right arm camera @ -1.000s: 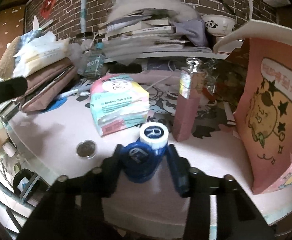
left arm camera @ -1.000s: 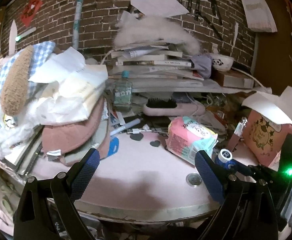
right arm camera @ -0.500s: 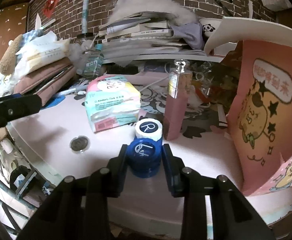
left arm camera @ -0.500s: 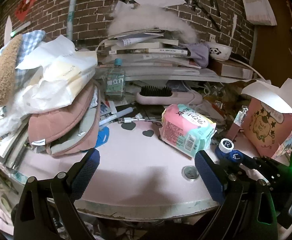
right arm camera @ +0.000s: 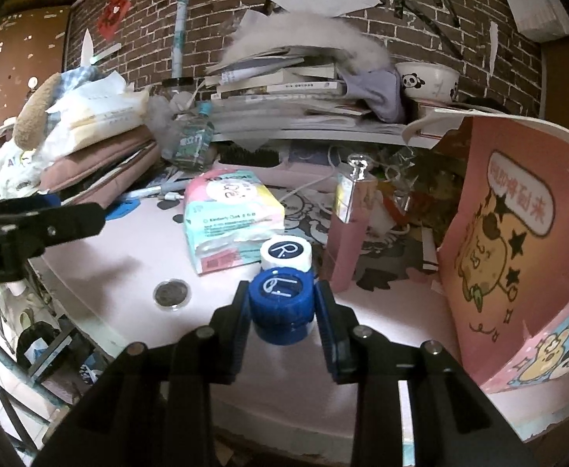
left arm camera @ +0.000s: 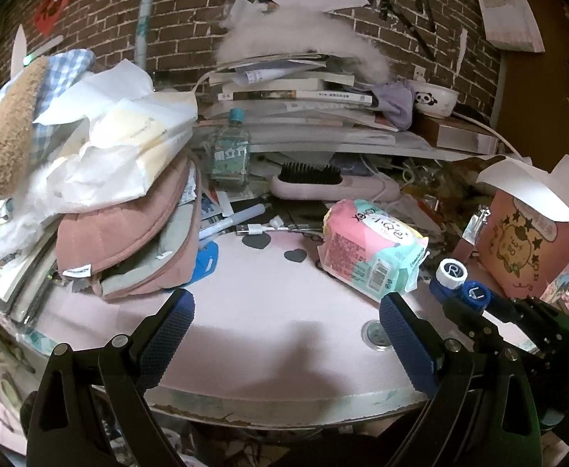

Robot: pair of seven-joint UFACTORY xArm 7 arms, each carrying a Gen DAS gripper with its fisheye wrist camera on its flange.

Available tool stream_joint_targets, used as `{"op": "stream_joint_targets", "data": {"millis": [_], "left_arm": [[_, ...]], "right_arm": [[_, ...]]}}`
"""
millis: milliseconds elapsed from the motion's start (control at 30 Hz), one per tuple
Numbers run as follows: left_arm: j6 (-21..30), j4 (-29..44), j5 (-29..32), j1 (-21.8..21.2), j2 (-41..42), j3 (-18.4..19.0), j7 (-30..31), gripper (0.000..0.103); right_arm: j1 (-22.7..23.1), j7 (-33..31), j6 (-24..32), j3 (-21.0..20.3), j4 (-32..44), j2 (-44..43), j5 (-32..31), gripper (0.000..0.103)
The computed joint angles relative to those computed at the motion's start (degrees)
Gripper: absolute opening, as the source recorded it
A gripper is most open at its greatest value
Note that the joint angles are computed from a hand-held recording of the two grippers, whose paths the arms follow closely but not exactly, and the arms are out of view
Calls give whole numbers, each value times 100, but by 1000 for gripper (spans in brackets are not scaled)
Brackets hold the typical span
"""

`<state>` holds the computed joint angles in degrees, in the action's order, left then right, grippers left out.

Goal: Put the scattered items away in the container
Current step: 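Lift the lens case with the right gripper and carry it over the box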

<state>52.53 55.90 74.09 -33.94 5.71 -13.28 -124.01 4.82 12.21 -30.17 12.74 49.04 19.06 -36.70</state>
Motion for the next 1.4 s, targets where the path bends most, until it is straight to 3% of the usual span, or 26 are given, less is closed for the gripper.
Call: {"op": "stream_joint_targets", "data": {"millis": [233, 333, 433, 533, 667, 1033, 1200, 1400], "left_arm": [[-54, 16, -48, 1, 64, 36, 10, 96], [-39, 3, -52, -9, 59, 34, -7, 96], [-20, 4, -69, -13, 58, 33, -14, 96], [-44, -13, -57, -2, 41, 38, -26, 96], [-46, -15, -54, 5, 37, 35, -21, 96], [-105, 244, -1, -11, 188, 73, 159, 96], [-121, 343, 45, -56, 245, 108, 213, 96], [-143, 455, 50, -95, 336, 139, 272, 96]], "right_arm": [[42, -43, -299, -72, -99, -168, -73, 29], [-183, 460, -171, 53, 65, -139, -600, 29], [38, 158, -379, -140, -67, -210, -268, 29], [-100, 492, -502, -92, -40, -312, -652, 28], [1, 490, -796, -227, -102, -506, -665, 28], [-93, 1554, -1290, -620, 6, -1131, -1412, 28], [-139, 1688, -1199, -835, 35, -1365, -1253, 28], [-293, 1597, -661, -1014, 172, -1426, -855, 28]]}}
